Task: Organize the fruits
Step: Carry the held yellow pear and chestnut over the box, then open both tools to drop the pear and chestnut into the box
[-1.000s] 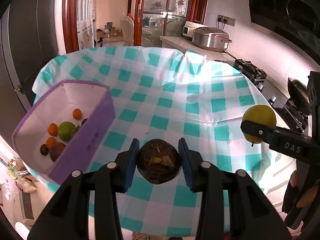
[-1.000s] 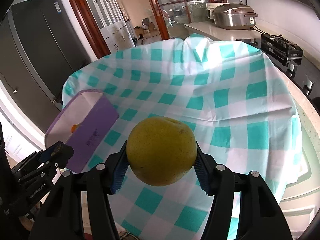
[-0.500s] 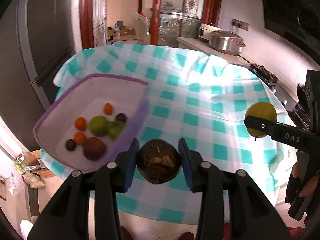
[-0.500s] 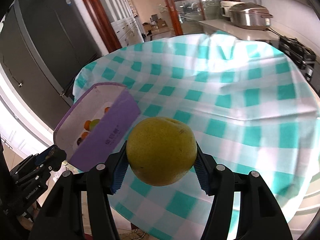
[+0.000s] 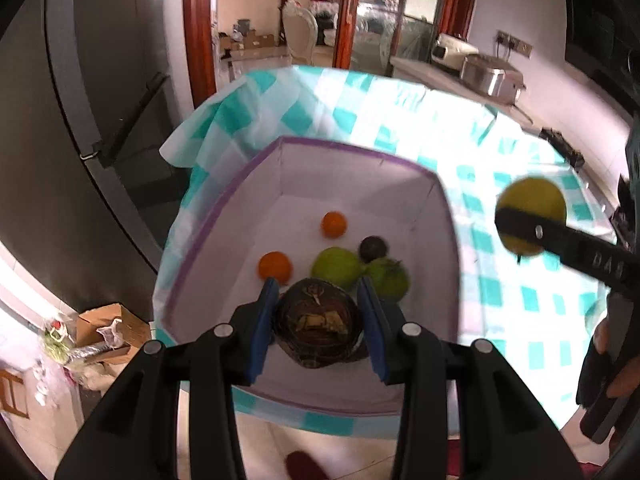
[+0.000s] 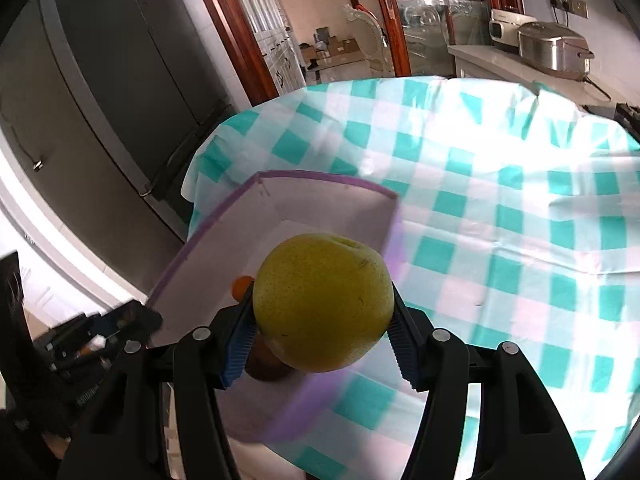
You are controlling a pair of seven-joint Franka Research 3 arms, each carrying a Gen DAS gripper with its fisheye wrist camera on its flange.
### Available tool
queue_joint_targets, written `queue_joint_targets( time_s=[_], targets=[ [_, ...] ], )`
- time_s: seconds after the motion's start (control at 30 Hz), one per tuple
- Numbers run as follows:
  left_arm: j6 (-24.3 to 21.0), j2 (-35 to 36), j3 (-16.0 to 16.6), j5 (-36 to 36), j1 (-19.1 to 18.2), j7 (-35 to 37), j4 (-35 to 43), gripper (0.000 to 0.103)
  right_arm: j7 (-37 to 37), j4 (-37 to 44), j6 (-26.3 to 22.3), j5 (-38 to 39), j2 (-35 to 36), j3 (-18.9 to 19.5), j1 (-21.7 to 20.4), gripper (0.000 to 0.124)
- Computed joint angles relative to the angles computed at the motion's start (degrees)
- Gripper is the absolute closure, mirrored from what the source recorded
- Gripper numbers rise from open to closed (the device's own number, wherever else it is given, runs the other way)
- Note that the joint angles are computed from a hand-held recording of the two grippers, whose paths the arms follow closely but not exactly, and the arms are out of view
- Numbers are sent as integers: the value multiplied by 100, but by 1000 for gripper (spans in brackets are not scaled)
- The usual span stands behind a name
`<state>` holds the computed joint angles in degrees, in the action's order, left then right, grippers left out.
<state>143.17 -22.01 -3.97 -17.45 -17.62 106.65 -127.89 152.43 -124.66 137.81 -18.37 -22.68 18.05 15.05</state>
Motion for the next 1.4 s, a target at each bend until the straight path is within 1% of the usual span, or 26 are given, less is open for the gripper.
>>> queue_joint_targets(
  time_s=[0.07,0.13,0.23,0.3,0.4,0.47,0.53,0.63,0.77,0.87,0.9,1.0,1.07,1.13,1.17,1.2,1.23,1.27,1.3,1.33,1.37,1.4],
  targets=[
    [-139,169,130,-95,-23,263,107,62,159,354,-151,-144,384,126,-53,65],
    [-338,392,200,-272,25,436,257,62,160,641,-332,-206,687,93,45,65],
    [-459,644,136,-487,154,526,382,62,-21,1205,-750,-301,1241,-32,255,65],
    [-490,813,35,-534,238,520,456,62,-104,1446,-910,-307,1497,-165,382,65],
    [-521,1036,-125,-465,353,454,580,62,-271,1642,-964,-251,1772,-409,562,65],
    [-585,1188,-223,-332,414,432,703,62,-457,1787,-997,-173,1981,-571,674,65],
    [-689,1377,-334,-54,477,384,872,62,-686,1976,-1054,5,2248,-739,738,65],
    [-781,1678,-468,353,577,139,1135,62,-1064,2420,-1307,297,2737,-959,806,65],
    [-928,2084,-619,804,649,-285,1499,62,-1833,3185,-1868,519,3405,-1178,900,65],
    [-1108,2370,-717,1223,655,-544,1783,62,-2161,3535,-2135,765,3725,-1325,920,65],
    [-1171,2430,-737,1298,660,-582,1849,62,-2287,3715,-2312,860,3886,-1361,918,65],
    [-1395,2649,-788,1589,656,-721,2066,61,-2479,3943,-2575,993,4120,-1454,961,65],
    [-1600,2781,-811,1619,670,-757,2240,61,-2513,3918,-2614,1119,4163,-1497,961,65],
    [-1701,2846,-838,1669,668,-785,2328,61,-2515,3945,-2689,1225,4193,-1527,957,65],
    [-1726,2861,-846,1688,671,-788,2344,60,-2493,3906,-2637,1262,4169,-1543,952,65],
    [-1764,2889,-856,1693,673,-766,2381,56,-2457,3859,-2589,1277,4137,-1558,952,65],
    [-1792,2904,-866,1676,677,-742,2400,49,-2439,3853,-2599,1275,4133,-1565,957,64],
    [-1806,2927,-877,1682,670,-760,2421,45,-2420,3852,-2648,1293,4133,-1567,958,64],
    [-1891,2945,-881,1636,682,-737,2472,38,-2409,3846,-2665,1292,4125,-1569,962,63],
    [-1896,2943,-883,1615,689,-725,2472,31,-2356,3748,-2578,1233,4048,-1579,985,58],
    [-1917,2947,-885,1573,699,-709,2490,28,-2280,3636,-2447,1159,3958,-1588,1005,48],
    [-1846,2910,-882,1498,723,-674,2451,22,-2184,3499,-2296,1052,3837,-1596,1031,47]
  ],
)
